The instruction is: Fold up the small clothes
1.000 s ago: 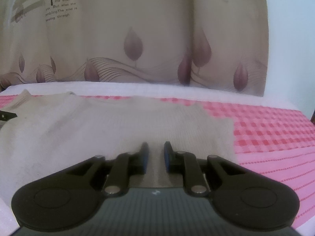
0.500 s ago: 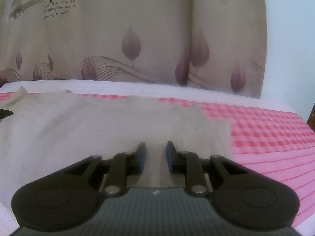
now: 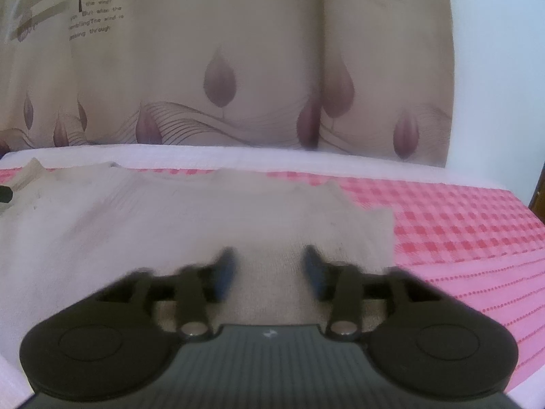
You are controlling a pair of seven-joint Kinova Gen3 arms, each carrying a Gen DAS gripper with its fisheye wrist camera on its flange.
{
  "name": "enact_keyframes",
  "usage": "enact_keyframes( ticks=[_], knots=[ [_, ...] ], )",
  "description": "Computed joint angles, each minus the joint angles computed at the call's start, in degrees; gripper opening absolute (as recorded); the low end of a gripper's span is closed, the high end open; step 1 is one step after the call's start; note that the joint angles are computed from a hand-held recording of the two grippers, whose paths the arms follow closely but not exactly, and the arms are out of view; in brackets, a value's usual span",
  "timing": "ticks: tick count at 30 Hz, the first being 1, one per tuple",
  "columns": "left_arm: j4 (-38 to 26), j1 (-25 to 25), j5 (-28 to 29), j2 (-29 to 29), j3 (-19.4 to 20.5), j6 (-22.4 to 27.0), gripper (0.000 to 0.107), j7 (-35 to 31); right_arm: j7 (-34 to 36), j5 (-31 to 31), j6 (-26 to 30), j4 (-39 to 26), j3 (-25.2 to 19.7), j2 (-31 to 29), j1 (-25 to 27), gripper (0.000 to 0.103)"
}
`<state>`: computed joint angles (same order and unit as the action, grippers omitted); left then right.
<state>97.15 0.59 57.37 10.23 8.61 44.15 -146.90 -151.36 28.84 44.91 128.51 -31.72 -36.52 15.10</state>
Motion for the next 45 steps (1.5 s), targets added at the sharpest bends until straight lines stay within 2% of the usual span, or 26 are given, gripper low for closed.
enact_keyframes(
  ticks=[1,2,7,8,9,11,13,15,16,17,18,20,22,25,26,27,29,30,31,33,34,40,43,45],
  knots=[
    [-0.1,0.4,-0.7,-0.1,0.0,-0.5,0.101,0.5,0.4,-0.2,-0.1,0.0,0.5,0.1,-0.4,0.099],
    [-0.1,0.7,-1.2,-0.3,0.0,-0.9,0.101,0.8,0.8,-0.2,-0.1,-0.1,0.6,0.3,-0.6,0.103],
    [-0.3,1.0,-2.5,-0.3,0.2,-1.2,0.102,1.6,1.0,0.0,0.9,-0.6,0.4,0.9,-0.9,0.103],
    [-0.3,1.8,-1.5,-0.2,-1.0,-0.7,0.101,1.1,0.9,0.1,0.9,-0.6,0.3,1.0,-0.8,0.103],
    [-0.5,1.4,-0.3,0.2,-1.4,0.7,0.101,0.0,0.9,0.1,1.0,-0.6,0.3,1.0,-0.9,0.103],
    [-2.0,-1.7,1.0,1.9,0.7,5.3,0.098,-1.9,0.8,0.2,1.2,-0.7,0.4,1.1,-1.1,0.103],
    [-3.8,-2.0,0.1,3.0,0.8,8.5,0.098,-2.7,0.8,0.3,1.3,-0.7,0.5,1.1,-1.3,0.103],
    [-5.6,-2.1,-1.7,4.0,1.6,9.7,0.09,-2.4,0.7,0.4,1.5,-0.7,0.4,1.1,-1.4,0.103],
    [-7.1,-1.8,-2.8,4.7,1.5,10.9,0.078,-1.0,0.6,0.4,1.5,-0.7,0.3,1.1,-1.4,0.103],
    [-9.1,-0.8,-3.9,5.6,0.3,12.1,0.056,1.3,0.5,0.5,1.5,-0.7,0.3,1.1,-1.5,0.103],
    [-11.5,-0.4,-4.9,7.0,-0.6,14.2,0.042,3.6,0.4,0.5,1.5,-0.6,0.3,1.0,-1.5,0.103],
    [-15.6,-2.7,-4.0,11.2,0.9,18.9,0.032,7.3,0.3,0.7,1.3,-0.4,0.3,0.8,-1.6,0.103],
    [-18.1,-4.3,-4.4,13.5,2.6,21.7,0.032,7.3,0.2,0.7,1.1,-0.3,0.4,0.7,-1.7,0.103],
    [-16.3,-5.4,-3.2,12.9,4.0,20.5,0.033,3.8,0.3,0.6,0.6,0.0,0.7,0.3,-1.8,0.103],
    [-16.4,-5.2,-2.7,13.2,3.5,20.8,0.043,4.1,0.3,0.5,0.6,0.0,0.7,0.1,-1.7,0.103],
    [-16.6,-5.7,-2.1,13.8,4.1,21.5,0.049,3.6,0.4,0.4,0.5,0.0,0.7,0.0,-1.7,0.103],
    [-16.8,-7.1,-2.2,14.2,6.5,22.2,0.075,1.5,0.6,0.3,0.4,0.1,0.8,-0.2,-1.6,0.103],
    [-16.0,-6.6,-2.1,13.4,6.1,21.2,0.076,0.8,0.8,0.1,0.3,0.1,0.9,-0.3,-1.6,0.103],
    [-14.9,-5.0,-2.5,12.1,5.1,19.2,0.071,0.2,0.9,0.0,0.1,0.1,0.9,-0.4,-1.6,0.103],
    [-14.0,-1.3,-5.0,9.9,2.6,16.0,0.036,1.3,1.2,-0.2,-0.1,0.2,1.1,-0.6,-1.4,0.103],
    [-14.3,-0.9,-5.5,10.0,2.4,15.7,0.028,3.3,1.3,-0.4,-0.2,0.2,1.1,-0.7,-1.3,0.103],
    [-11.7,1.0,-7.7,5.5,2.2,11.0,0.028,12.2,1.6,-1.4,-2.2,1.2,1.6,-2.9,-0.4,0.103],
    [-12.5,1.9,-8.2,4.1,2.1,11.5,0.028,17.5,-0.1,-1.6,-6.2,3.7,0.8,-8.0,2.5,0.103],
    [-13.3,3.7,-10.9,2.6,2.0,10.9,0.028,20.4,-1.2,-2.0,-9.8,5.9,0.2,-12.6,5.1,0.103]
  ],
)
